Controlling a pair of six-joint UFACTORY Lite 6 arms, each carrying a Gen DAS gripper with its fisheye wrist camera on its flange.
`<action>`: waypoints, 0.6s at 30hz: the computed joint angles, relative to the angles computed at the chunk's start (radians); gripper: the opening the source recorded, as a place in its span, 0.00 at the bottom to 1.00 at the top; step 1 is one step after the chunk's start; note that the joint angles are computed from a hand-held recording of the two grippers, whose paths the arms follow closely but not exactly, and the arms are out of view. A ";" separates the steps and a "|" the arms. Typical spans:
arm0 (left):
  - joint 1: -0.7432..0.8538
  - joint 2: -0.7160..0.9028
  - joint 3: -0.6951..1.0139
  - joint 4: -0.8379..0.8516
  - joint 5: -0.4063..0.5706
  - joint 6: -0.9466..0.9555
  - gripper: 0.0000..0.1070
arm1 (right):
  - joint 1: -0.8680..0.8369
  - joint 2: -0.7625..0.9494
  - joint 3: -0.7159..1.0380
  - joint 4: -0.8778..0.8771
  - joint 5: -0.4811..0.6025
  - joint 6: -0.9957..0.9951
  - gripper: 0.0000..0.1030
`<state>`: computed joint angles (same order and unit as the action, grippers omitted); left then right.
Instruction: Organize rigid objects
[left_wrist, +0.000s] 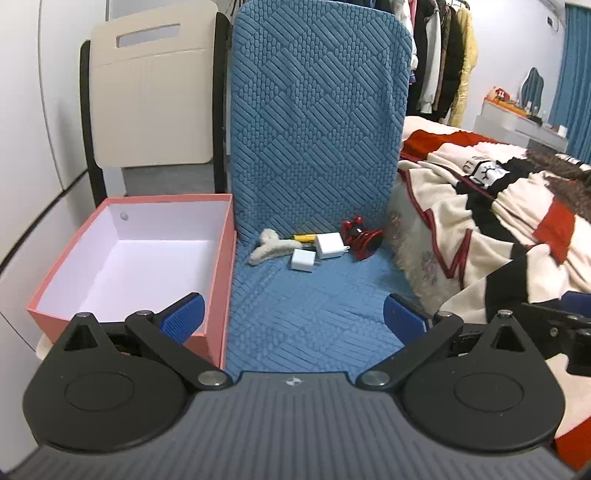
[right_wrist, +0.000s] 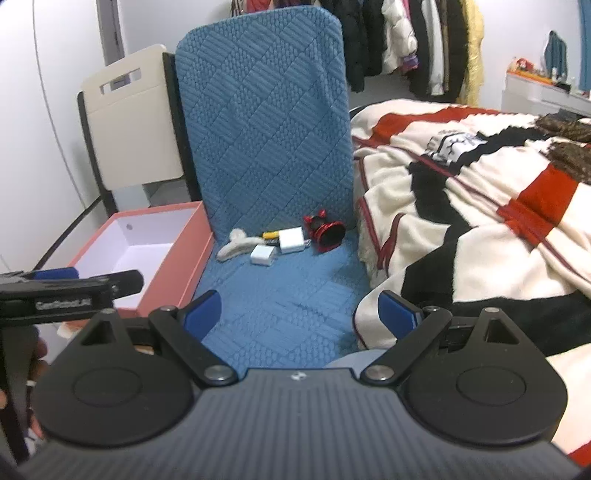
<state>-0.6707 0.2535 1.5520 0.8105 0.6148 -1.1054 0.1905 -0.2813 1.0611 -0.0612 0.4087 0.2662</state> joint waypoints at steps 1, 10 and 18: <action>-0.006 0.004 0.003 0.012 0.009 -0.010 0.96 | -0.014 0.001 0.000 0.058 0.003 -0.063 0.91; -0.010 0.073 0.080 -0.061 0.030 -0.002 0.96 | -0.058 0.009 -0.003 0.152 0.006 -0.193 0.91; 0.010 0.120 0.138 -0.137 0.042 0.040 0.96 | -0.122 0.043 0.007 0.362 0.019 -0.412 0.91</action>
